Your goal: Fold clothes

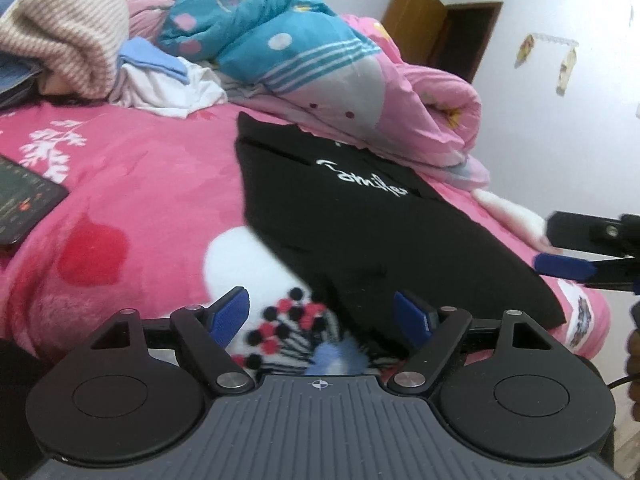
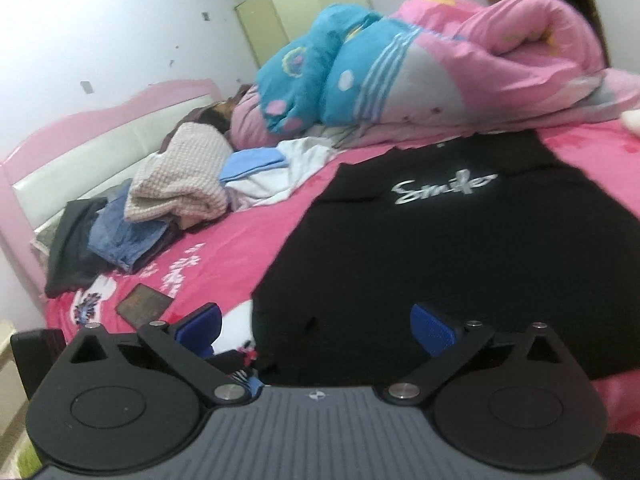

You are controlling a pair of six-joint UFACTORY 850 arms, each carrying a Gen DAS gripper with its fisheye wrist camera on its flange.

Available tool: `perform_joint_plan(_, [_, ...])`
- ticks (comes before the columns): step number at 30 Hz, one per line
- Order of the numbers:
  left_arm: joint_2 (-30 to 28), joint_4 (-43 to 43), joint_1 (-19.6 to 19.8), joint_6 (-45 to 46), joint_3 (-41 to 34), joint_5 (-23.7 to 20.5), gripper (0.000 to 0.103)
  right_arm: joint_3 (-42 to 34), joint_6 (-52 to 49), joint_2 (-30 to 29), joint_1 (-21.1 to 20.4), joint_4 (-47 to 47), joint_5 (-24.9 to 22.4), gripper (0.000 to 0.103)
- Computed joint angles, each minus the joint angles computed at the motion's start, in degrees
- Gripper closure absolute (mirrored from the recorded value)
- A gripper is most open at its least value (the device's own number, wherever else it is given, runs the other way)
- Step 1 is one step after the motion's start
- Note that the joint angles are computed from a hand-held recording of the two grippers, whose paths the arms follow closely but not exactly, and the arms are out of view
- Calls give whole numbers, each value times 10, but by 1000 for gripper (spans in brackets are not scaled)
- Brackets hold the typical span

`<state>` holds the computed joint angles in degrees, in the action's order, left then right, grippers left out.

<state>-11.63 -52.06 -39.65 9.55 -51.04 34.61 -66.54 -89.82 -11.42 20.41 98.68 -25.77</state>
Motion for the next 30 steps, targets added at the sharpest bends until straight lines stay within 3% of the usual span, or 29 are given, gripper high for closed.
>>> perform_joint_plan(5, [9,45,6,-38,23,6,30,-59,84,-61,13,-69,-18,5])
perform_joint_plan(14, [-1,90,6,-39,19,-15,45,-130,193,-137,21,-162,-28,39])
perform_joint_plan(17, [-3,102,6,-40,18,-19,48,-135,199,-146,19,-165,-36,63])
perform_joint_plan(18, [-3,104,5,-36,19,-19,48,-137,202,-149,17,-166,-51,81])
perform_joint_plan(19, [-2,102,4,-28,19,-21,48,-140,206,-152,14,-165,-73,92])
perform_joint_plan(22, [-2,101,0,-8,20,-27,48,-140,195,-154,11,-150,-127,97])
perform_joint_plan(30, [1,92,-1,13,22,-50,48,-154,160,-162,12,-168,-280,95])
